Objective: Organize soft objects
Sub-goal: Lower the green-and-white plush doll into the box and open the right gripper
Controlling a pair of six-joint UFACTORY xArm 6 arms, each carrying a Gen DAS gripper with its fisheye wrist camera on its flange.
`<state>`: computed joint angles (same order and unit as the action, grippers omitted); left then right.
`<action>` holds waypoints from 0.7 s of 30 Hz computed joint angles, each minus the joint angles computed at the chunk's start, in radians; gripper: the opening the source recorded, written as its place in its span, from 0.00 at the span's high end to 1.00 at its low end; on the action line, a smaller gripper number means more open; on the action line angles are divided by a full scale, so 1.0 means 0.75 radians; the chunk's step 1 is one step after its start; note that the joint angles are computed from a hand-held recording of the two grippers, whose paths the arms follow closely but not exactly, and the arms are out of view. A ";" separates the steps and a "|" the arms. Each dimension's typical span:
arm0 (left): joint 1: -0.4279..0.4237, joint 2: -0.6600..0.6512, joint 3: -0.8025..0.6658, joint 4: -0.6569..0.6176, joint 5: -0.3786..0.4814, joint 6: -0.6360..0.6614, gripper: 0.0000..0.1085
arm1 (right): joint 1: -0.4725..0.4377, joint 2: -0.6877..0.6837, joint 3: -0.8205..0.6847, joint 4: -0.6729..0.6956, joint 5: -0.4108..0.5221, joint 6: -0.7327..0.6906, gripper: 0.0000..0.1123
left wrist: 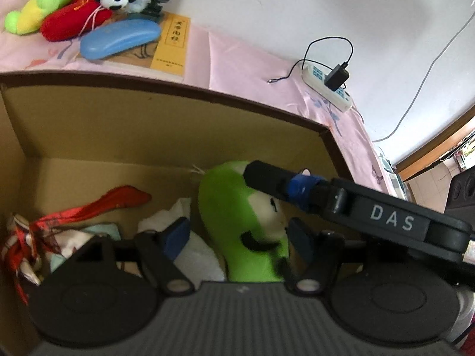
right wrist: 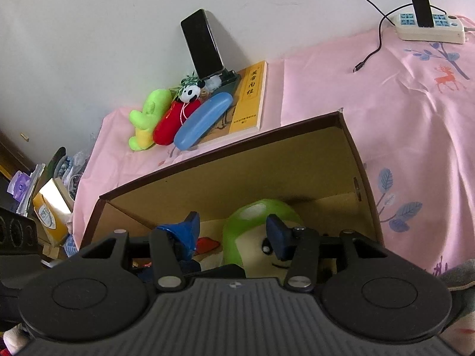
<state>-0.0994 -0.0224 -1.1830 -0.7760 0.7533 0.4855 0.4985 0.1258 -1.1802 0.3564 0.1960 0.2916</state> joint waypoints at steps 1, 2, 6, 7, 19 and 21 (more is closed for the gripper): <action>-0.001 -0.001 0.002 0.001 -0.003 -0.001 0.34 | 0.001 -0.002 0.002 0.017 -0.004 -0.016 0.72; -0.002 -0.003 0.005 0.001 -0.009 -0.001 0.34 | 0.002 0.002 -0.001 0.031 -0.008 -0.030 0.72; -0.013 -0.018 0.024 0.011 -0.044 -0.001 0.34 | 0.006 0.000 0.003 0.057 -0.020 -0.055 0.72; -0.017 -0.024 0.031 0.015 -0.057 -0.001 0.34 | 0.006 0.000 0.003 0.061 -0.022 -0.057 0.72; -0.048 -0.063 0.085 0.078 -0.172 -0.040 0.33 | 0.007 0.000 0.007 0.044 -0.030 -0.046 0.72; -0.055 -0.071 0.097 0.086 -0.194 -0.044 0.33 | 0.008 0.002 0.004 0.054 -0.031 -0.054 0.72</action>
